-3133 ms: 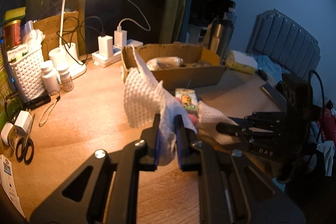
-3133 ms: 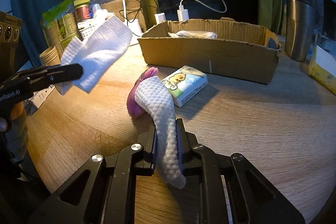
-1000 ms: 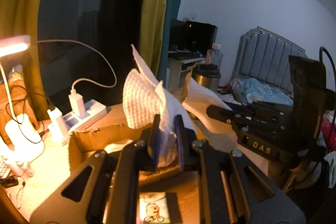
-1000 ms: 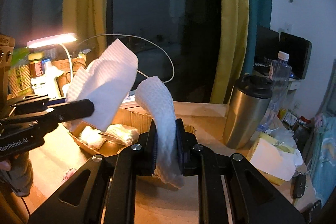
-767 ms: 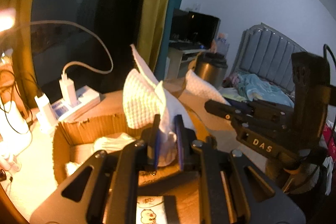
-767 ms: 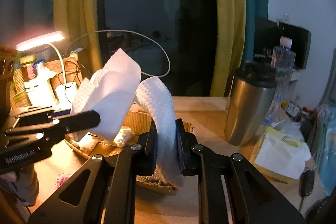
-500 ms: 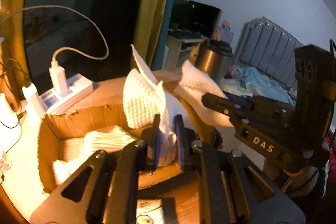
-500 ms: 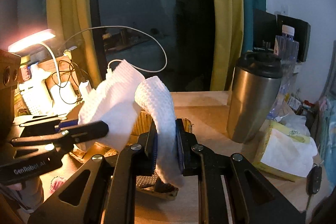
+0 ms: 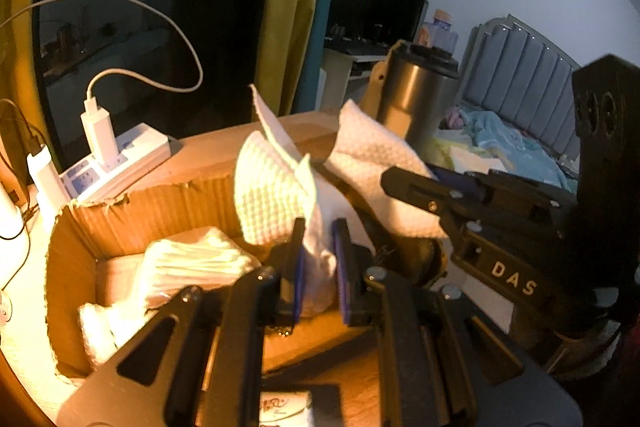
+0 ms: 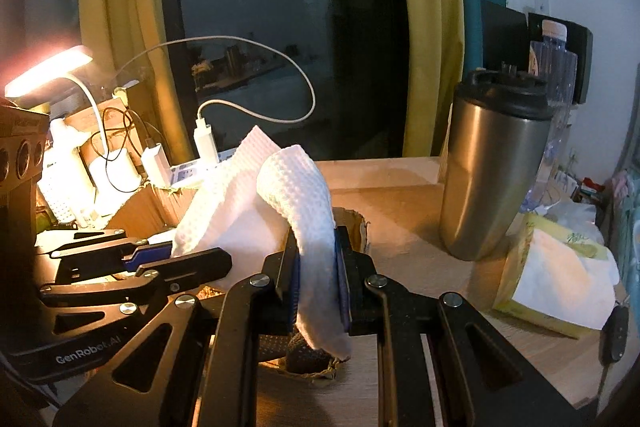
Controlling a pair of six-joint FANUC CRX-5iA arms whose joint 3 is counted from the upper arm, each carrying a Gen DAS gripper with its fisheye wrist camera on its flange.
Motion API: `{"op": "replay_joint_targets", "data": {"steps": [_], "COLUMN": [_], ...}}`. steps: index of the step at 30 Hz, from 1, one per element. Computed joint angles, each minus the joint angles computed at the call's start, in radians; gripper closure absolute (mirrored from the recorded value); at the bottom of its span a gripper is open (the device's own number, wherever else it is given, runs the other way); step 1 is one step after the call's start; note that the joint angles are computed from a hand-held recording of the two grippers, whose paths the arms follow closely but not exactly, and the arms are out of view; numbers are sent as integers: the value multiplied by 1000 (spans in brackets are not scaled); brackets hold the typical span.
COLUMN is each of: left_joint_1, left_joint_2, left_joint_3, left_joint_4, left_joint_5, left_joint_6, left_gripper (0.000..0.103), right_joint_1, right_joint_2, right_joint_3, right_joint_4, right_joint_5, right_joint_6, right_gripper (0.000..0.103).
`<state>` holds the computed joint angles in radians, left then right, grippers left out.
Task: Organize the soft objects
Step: 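Carry the white cloth over the cardboard box with both tools, then open both tools to drop the white cloth into the box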
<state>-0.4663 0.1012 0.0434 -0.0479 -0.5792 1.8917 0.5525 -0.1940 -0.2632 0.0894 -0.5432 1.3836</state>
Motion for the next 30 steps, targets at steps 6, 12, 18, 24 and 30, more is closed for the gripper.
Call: {"op": "replay_joint_targets", "data": {"steps": [6, 12, 18, 24, 30], "left_joint_1": [6, 4, 0, -10, -22], "left_joint_2": [26, 51, 57, 56, 38], "left_joint_3": [27, 62, 74, 96, 98], "left_joint_4": [10, -9, -24, -84, -125], "left_joint_5": [-43, -96, -117, -146, -160], "left_joint_6": [3, 25, 35, 87, 93], "left_gripper": [88, 80, 69, 49, 42], "right_joint_1": [1, -3, -1, 1, 1], "right_joint_2": [12, 17, 19, 12, 0], "right_joint_3": [2, 8, 10, -13, -29], "right_joint_4": [3, -16, -15, 42, 50], "right_joint_5": [-12, -23, -27, -11, 8], "right_joint_6": [-7, 11, 6, -55, -72], "right_gripper": [86, 86, 73, 64, 53]}}
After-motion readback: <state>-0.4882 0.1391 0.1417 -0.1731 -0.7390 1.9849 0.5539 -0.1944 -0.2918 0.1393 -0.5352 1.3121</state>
